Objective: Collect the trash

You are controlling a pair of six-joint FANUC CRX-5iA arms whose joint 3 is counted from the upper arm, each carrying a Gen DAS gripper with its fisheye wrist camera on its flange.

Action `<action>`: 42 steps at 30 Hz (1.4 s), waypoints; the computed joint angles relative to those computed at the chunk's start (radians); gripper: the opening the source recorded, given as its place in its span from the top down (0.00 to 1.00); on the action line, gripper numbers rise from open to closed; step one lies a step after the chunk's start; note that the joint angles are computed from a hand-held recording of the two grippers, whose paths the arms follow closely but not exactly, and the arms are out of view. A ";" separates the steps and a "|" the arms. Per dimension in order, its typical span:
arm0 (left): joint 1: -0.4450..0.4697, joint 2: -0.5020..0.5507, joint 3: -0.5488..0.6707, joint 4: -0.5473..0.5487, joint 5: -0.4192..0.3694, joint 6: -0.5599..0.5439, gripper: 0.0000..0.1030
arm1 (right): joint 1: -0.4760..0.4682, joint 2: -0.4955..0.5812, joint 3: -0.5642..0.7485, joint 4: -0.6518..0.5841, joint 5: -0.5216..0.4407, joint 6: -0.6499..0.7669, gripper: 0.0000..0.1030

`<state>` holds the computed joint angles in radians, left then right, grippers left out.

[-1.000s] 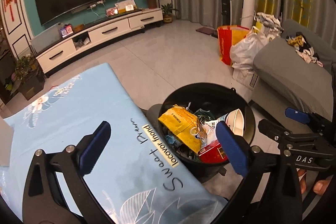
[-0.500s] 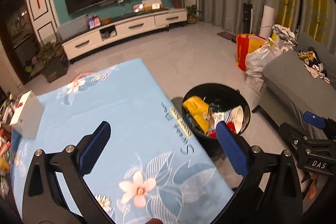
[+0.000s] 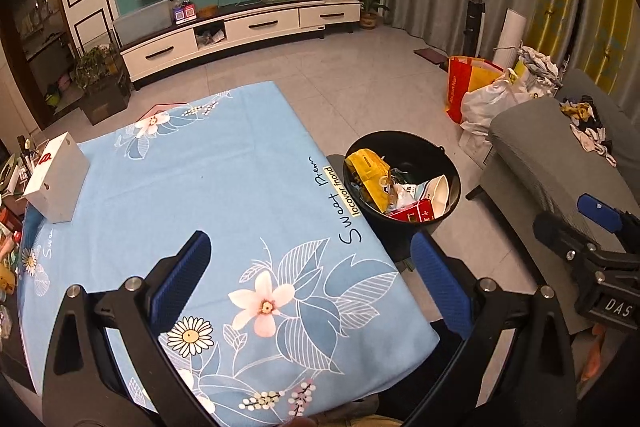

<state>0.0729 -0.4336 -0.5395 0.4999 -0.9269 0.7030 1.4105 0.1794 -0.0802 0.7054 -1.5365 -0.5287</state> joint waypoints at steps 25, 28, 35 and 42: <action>0.015 -0.030 -0.016 0.003 0.021 -0.011 0.03 | -0.017 0.024 0.023 -0.024 0.008 0.029 0.03; 0.018 -0.030 -0.016 0.004 0.023 -0.014 0.03 | -0.015 0.022 0.019 -0.025 0.005 0.027 0.03; 0.019 -0.035 -0.017 0.007 0.029 -0.018 0.03 | -0.013 0.020 0.018 -0.027 0.003 0.027 0.03; 0.018 -0.038 -0.020 0.009 0.032 -0.022 0.03 | -0.011 0.017 0.017 -0.028 -0.002 0.026 0.03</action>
<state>0.0909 -0.4715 -0.5590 0.5092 -0.8950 0.6815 1.3992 0.1965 -0.0630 0.6775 -1.5381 -0.5028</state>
